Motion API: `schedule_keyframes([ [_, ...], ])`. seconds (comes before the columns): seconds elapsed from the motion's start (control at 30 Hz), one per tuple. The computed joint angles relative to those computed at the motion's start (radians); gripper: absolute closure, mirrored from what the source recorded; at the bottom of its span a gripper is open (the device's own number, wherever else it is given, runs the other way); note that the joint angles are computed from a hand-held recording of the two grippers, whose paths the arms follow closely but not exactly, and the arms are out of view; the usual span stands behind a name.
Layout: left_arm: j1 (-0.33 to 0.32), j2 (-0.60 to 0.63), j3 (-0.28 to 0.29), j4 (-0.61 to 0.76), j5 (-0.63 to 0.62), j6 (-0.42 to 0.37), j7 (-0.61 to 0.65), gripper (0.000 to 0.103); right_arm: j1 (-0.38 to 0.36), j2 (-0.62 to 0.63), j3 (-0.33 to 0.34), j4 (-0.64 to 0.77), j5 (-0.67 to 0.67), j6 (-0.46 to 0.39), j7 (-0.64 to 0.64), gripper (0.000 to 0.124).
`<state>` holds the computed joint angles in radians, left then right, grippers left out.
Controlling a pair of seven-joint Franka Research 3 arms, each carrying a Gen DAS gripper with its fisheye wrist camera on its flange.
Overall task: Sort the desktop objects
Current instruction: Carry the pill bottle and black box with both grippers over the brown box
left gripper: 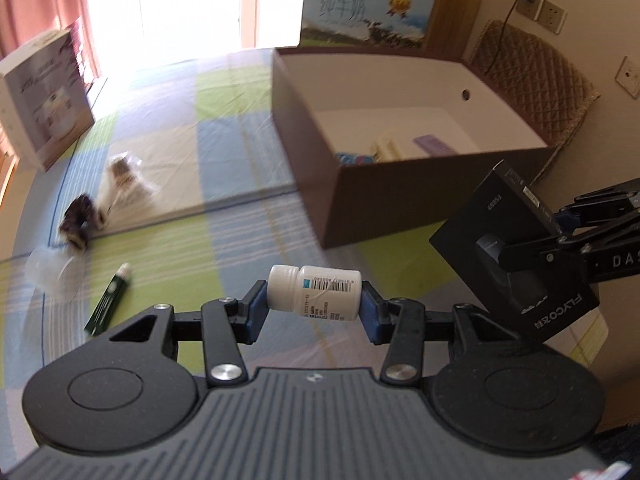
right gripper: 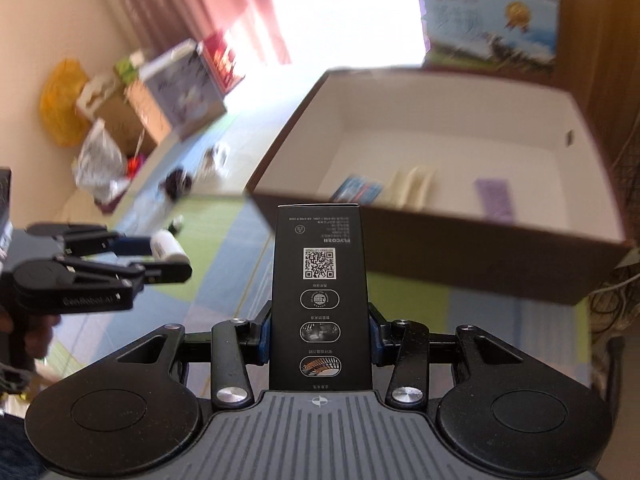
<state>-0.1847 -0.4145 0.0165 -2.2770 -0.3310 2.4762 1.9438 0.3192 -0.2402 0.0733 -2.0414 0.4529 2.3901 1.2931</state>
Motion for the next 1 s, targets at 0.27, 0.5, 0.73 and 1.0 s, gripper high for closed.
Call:
schedule_keyframes([
  [0.27,-0.034,0.078,-0.04,0.094,-0.021,0.055,-0.011,0.061,-0.038,0.028,-0.049,0.084,0.062,0.053,-0.052,0.083],
  [0.5,-0.031,0.195,-0.081,0.227,-0.003,0.104,-0.039,0.061,-0.085,0.151,-0.046,0.226,-0.015,0.114,-0.032,0.083],
  [0.73,0.007,0.374,-0.154,0.432,0.116,0.091,-0.126,0.061,-0.107,0.335,-0.046,0.406,-0.208,0.102,0.077,0.083],
  [1.0,0.035,0.608,-0.203,0.703,0.281,0.008,-0.266,0.061,-0.089,0.561,-0.072,0.639,-0.35,-0.002,0.142,0.083],
])
